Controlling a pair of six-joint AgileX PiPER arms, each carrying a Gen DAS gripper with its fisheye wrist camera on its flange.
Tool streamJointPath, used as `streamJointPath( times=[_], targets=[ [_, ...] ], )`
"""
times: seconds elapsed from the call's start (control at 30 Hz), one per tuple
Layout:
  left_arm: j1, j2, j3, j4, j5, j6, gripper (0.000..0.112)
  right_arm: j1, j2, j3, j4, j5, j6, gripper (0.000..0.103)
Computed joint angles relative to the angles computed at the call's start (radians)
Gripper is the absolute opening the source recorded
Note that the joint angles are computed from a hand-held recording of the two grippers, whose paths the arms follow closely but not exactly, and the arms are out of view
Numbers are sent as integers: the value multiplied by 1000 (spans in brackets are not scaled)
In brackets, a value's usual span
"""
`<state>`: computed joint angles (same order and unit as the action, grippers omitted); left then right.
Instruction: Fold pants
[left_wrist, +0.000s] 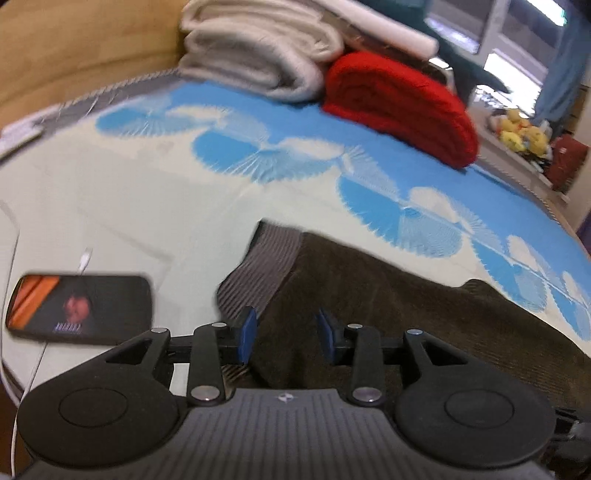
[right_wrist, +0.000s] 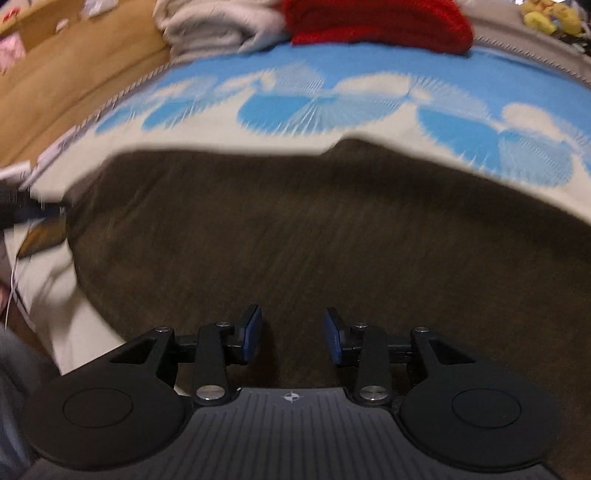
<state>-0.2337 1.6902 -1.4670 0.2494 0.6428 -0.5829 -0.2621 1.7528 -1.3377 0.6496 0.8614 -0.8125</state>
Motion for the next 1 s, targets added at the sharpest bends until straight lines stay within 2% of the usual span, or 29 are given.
streamJointPath(
  times=[0.03,0.07,0.1,0.17,0.23,0.3,0.33,0.37,0.43,0.5,0.57,0.63,0.67,0.73,0.77,0.83,1.0],
  targets=[
    [-7,8,-11,-27,-1,41,50,13,-32,61,12,-53,-35,40],
    [-15,24,-32,-67,11,99,64,36,-77,145,33,-146,-100,40],
    [-28,37,-44,-79,18,125,73,64,-115,207,34,-223,-164,40],
    [-72,61,-57,-25,28,135,77,98,-173,281,16,-296,-206,40],
    [-115,106,-89,64,93,104,80,88,-194,294,12,-269,-172,40],
    [-127,167,-138,63,193,103,80,52,-209,310,42,-235,-155,40],
    [-122,172,-128,47,196,109,80,33,-219,326,71,-230,-179,40],
    [-123,154,-92,60,163,95,80,12,-234,351,108,-229,-218,40],
    [-129,131,-52,82,146,96,80,-17,-259,387,150,-221,-259,40],
    [-140,112,-20,114,164,45,87,-57,-265,387,166,-169,-250,41],
    [-143,75,21,138,165,-14,86,-88,-275,388,166,-135,-243,41],
    [-169,10,83,214,122,-81,86,-94,-305,390,138,-144,-210,40],
    [-181,-20,112,248,88,-117,87,-129,-322,380,162,-117,-209,41],
    [-195,-54,150,286,25,-183,87,-224,-339,370,276,-41,-273,44],
    [-201,-53,148,285,4,-195,88,-249,-345,366,309,-36,-289,49],
    [-224,-9,96,288,17,-196,88,-259,-337,353,321,-70,-287,53],
    [-268,150,-80,230,64,-111,87,-210,-246,347,331,-235,-193,53]
  ],
)
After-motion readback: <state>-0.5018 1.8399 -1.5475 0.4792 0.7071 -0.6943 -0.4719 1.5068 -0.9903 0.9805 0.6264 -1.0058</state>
